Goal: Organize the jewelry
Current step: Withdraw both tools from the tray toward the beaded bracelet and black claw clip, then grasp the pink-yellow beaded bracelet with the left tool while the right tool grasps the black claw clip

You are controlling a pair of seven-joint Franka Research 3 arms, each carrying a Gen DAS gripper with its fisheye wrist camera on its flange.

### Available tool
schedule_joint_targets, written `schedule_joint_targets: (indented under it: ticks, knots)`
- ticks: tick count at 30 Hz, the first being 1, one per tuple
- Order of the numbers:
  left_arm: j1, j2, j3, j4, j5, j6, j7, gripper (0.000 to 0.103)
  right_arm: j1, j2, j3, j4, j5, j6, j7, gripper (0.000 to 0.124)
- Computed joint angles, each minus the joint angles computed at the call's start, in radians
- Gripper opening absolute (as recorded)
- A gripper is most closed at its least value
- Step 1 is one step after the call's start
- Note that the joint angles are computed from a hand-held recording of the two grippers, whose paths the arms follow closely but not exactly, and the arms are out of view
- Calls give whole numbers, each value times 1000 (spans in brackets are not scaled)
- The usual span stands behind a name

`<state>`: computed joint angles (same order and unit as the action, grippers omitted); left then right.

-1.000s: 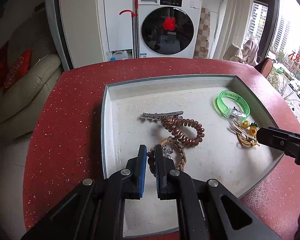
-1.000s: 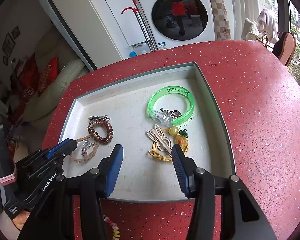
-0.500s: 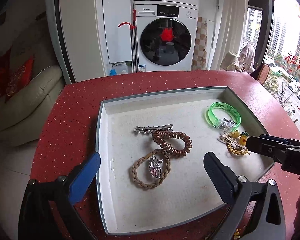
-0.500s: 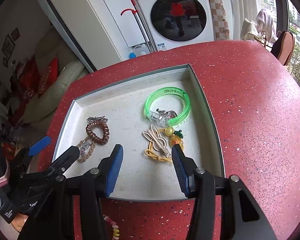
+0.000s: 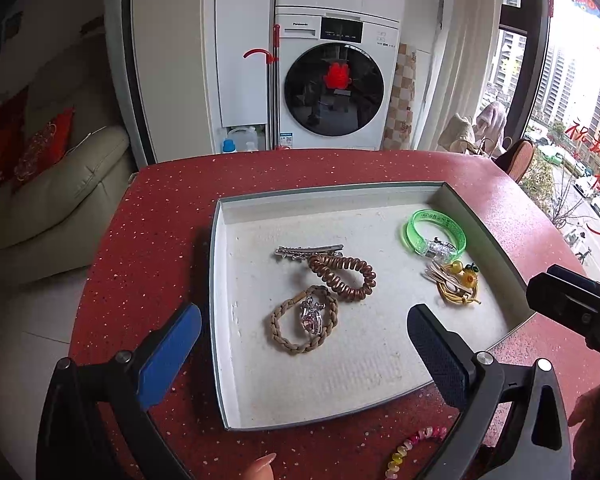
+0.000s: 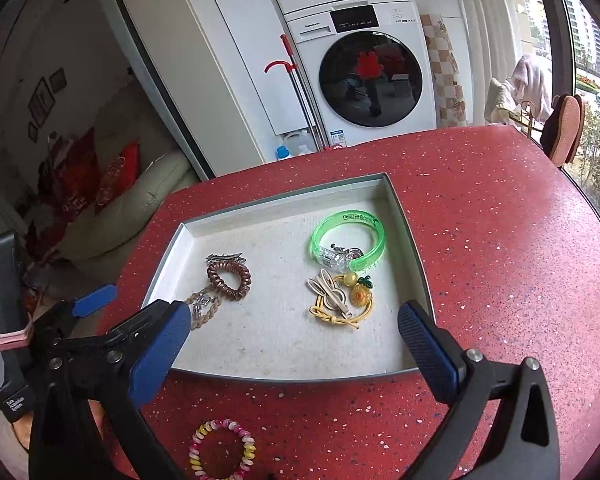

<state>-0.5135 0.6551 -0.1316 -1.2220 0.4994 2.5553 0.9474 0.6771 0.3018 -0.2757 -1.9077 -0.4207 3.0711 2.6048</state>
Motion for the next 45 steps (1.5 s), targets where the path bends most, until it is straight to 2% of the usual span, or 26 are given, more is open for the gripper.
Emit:
schedule_joint_targets:
  ticks: [4, 7, 10, 12, 14, 18, 21, 25, 31, 42, 45]
  knots:
    - [3, -49, -4, -71, 3, 15, -6, 103, 19, -24, -13, -32, -1, 21, 23, 103]
    - [-3, -95, 2, -138, 34, 26, -30, 103, 32, -43, -16, -47, -22, 5, 37, 103]
    - [-44, -146, 44, -205, 139, 12, -123, 103, 56, -64, -33, -58, -112, -28, 102, 103]
    - [-49, -183, 50, -262, 203, 24, -179, 103, 30, -79, 7, -73, -123, -41, 96, 103]
    - [-33, -214, 30, -311, 223, 32, -200, 103, -16, -94, 67, -95, -95, -46, 66, 103]
    - [15, -255, -21, -392, 186, 43, -182, 103, -63, -125, 132, -145, -111, -49, 82, 103]
    - [57, -277, -68, -451, 103, 60, -124, 103, -118, -143, 207, -189, -43, -39, 16, 103]
    - [58, -299, -74, -502, 80, 65, -125, 103, -116, -164, 222, -238, -66, -44, 35, 103]
    - [59, -311, -82, -534, 69, 56, -123, 103, -143, -184, 271, -292, -63, -76, 14, 103]
    - [45, -251, -97, -453, 18, 10, -57, 103, -162, -191, 299, -304, -160, -124, 15, 102]
    - [31, -230, -92, -423, 16, -15, -53, 103, -169, -188, 306, -303, -163, -121, 3, 96]
